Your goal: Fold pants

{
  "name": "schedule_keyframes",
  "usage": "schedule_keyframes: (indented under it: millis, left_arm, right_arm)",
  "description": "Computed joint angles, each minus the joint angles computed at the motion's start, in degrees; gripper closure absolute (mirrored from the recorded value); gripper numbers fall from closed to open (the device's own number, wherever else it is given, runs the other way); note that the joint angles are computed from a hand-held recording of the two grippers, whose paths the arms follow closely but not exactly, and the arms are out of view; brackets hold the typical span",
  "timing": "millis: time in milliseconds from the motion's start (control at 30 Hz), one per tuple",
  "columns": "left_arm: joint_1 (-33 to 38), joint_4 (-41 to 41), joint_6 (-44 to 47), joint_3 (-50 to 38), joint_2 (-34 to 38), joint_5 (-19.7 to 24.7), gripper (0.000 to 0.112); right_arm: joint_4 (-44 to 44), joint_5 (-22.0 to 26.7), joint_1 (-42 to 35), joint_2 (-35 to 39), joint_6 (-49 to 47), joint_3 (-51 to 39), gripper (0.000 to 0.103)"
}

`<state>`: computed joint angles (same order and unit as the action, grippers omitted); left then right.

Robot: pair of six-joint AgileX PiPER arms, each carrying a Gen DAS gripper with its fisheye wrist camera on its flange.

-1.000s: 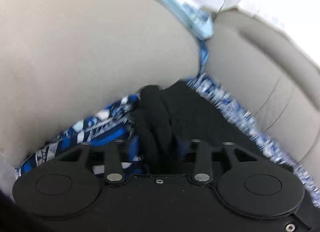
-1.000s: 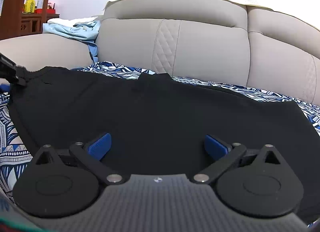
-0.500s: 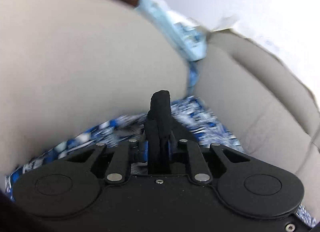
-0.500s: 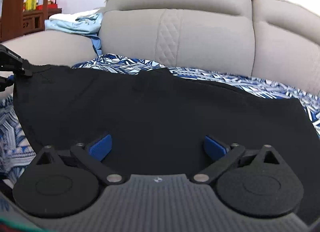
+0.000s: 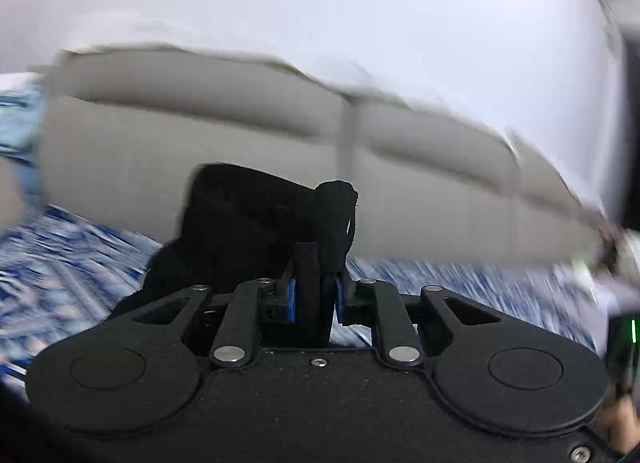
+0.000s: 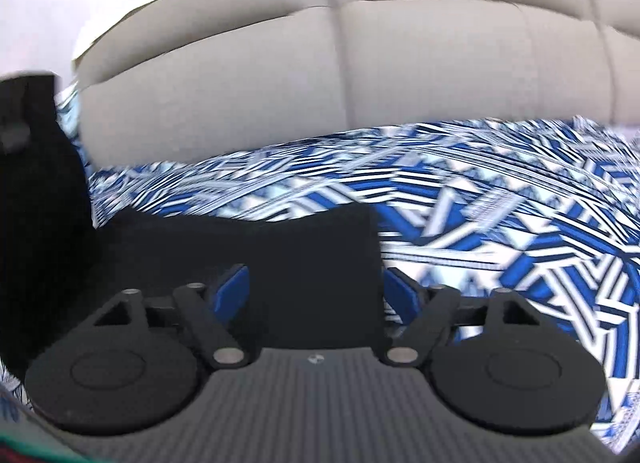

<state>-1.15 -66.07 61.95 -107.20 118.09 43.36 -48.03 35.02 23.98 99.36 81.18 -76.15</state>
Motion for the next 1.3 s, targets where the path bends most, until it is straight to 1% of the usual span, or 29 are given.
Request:
schedule_keyframes:
  millis: [67,133,167,200,233,300,333,367,400,433,467,500,533,633,667,700,767,800,833,867,900,933,967,1033,1100,1167,1233,1267,1300]
  left_arm:
    - [-3.8,5.1,-1.7,1.4,0.3,0.5,0.096]
    - [-6.6,11.6,-5.4,0.6,1.9,2.1,0.096]
    - [-7.8,14.8,-7.2,0.0,2.9,3.4,0.095]
    - [-9.0,17.0,-7.8,0.2,3.5,4.3,0.094]
    - [-10.1,18.2,-7.0,2.6,2.8,3.3,0.092]
    - [-12.0,18.0,-2.7,9.4,-0.2,-0.7,0.089]
    - [-12.6,17.3,-0.7,12.3,-1.8,-2.5,0.084]
    - [-12.4,16.1,1.5,14.2,-2.9,-2.3,0.071]
    - [-12.0,15.3,1.9,14.1,-3.0,0.1,0.065]
    - [-11.2,14.6,1.6,13.0,-2.7,3.9,0.06]
    - [-10.4,13.8,1.2,11.8,-2.2,7.4,0.058]
    - [-9.9,13.5,0.9,11.4,-2.2,9.6,0.058]
    - [-9.4,13.7,0.2,11.0,-2.5,11.1,0.056]
    - [-6.7,12.4,1.6,12.5,-5.0,13.4,0.053]
    - [-5.1,11.5,2.5,12.7,-5.7,14.0,0.05]
    - [-3.8,10.5,3.5,13.9,-6.8,13.6,0.048]
    - [-0.6,9.3,5.1,16.8,-9.8,11.1,0.044]
    - [0.1,9.8,5.1,18.0,-10.8,8.1,0.044]
    - [0.5,10.8,4.8,19.3,-11.8,4.6,0.044]
    - [0.6,12.1,3.9,20.5,-12.3,0.3,0.046]
    - [0.6,14.6,1.7,21.3,-12.5,-3.9,0.048]
    - [0.5,18.3,-2.1,21.4,-12.2,-6.9,0.052]
    - [0.7,21.5,-5.5,21.2,-11.8,-8.7,0.056]
    - [1.2,25.6,-10.1,21.4,-11.1,-11.0,0.058]
    - [1.4,30.6,-14.5,21.1,-10.2,-11.7,0.06]
    - [0.4,35.4,-19.0,21.0,-9.1,-12.6,0.061]
    - [-0.1,36.9,-20.3,21.5,-8.4,-13.7,0.061]
    - [-0.5,36.8,-19.9,22.6,-8.8,-15.0,0.059]
    - [-0.6,36.9,-19.2,23.5,-9.2,-16.0,0.059]
  right_arm:
    - [-1.5,-4.0,-2.4,-2.9,3.6,5.1,0.027]
    - [-5.1,-10.0,-4.6,-5.5,10.0,11.0,0.033]
    - [-7.5,-14.0,-5.9,-6.8,14.1,14.1,0.034]
    - [-7.6,-16.7,-6.8,-7.6,16.0,16.0,0.037]
    - [-5.8,-17.3,-7.1,-7.4,15.5,16.2,0.04]
    - [-7.8,-18.5,-7.0,-7.4,17.2,16.7,0.041]
    - [-8.3,-19.8,-7.3,-7.3,17.4,16.9,0.041]
    - [-9.2,-21.6,-7.8,-7.3,18.2,17.3,0.041]
    - [-9.1,-22.8,-8.2,-7.2,18.2,17.4,0.041]
    - [-8.4,-23.9,-8.6,-7.1,17.7,17.5,0.04]
    - [-7.1,-24.8,-8.9,-7.0,16.7,17.4,0.039]
    - [-5.5,-25.7,-9.2,-7.0,15.4,17.4,0.034]
    - [-3.3,-27.1,-9.7,-6.8,13.6,17.3,0.028]
    - [6.8,-31.3,-10.5,-6.3,3.9,17.3,0.018]
    - [7.5,-31.2,-9.9,-5.9,2.7,16.8,0.016]
    - [7.7,-30.5,-9.2,-5.5,1.7,16.2,0.014]
    - [8.5,-27.9,-7.1,-4.3,-1.1,14.3,0.012]
    - [7.6,-26.2,-5.7,-3.7,-1.1,13.4,0.012]
    - [4.3,-24.4,-3.9,-2.7,0.9,12.4,0.012]
    - [-1.3,-21.8,-1.8,-2.0,4.9,11.4,0.012]
    - [-5.9,-18.4,0.7,-1.3,7.3,10.5,0.013]
    - [-8.2,-15.2,3.1,-0.3,7.4,9.3,0.014]
    - [-10.5,-12.3,5.3,0.4,8.2,8.6,0.014]
    - [-15.7,-8.5,8.9,0.8,13.8,9.1,0.014]
    - [-20.8,-8.2,10.7,-0.1,21.4,11.4,0.015]
    - [-23.9,-7.5,11.8,-1.1,26.9,13.0,0.02]
    - [-24.6,-5.8,12.5,-1.6,30.5,13.5,0.035]
    - [-25.1,-5.7,12.3,-1.9,32.5,14.0,0.039]
    - [-25.2,-5.9,11.9,-2.0,33.9,14.2,0.045]
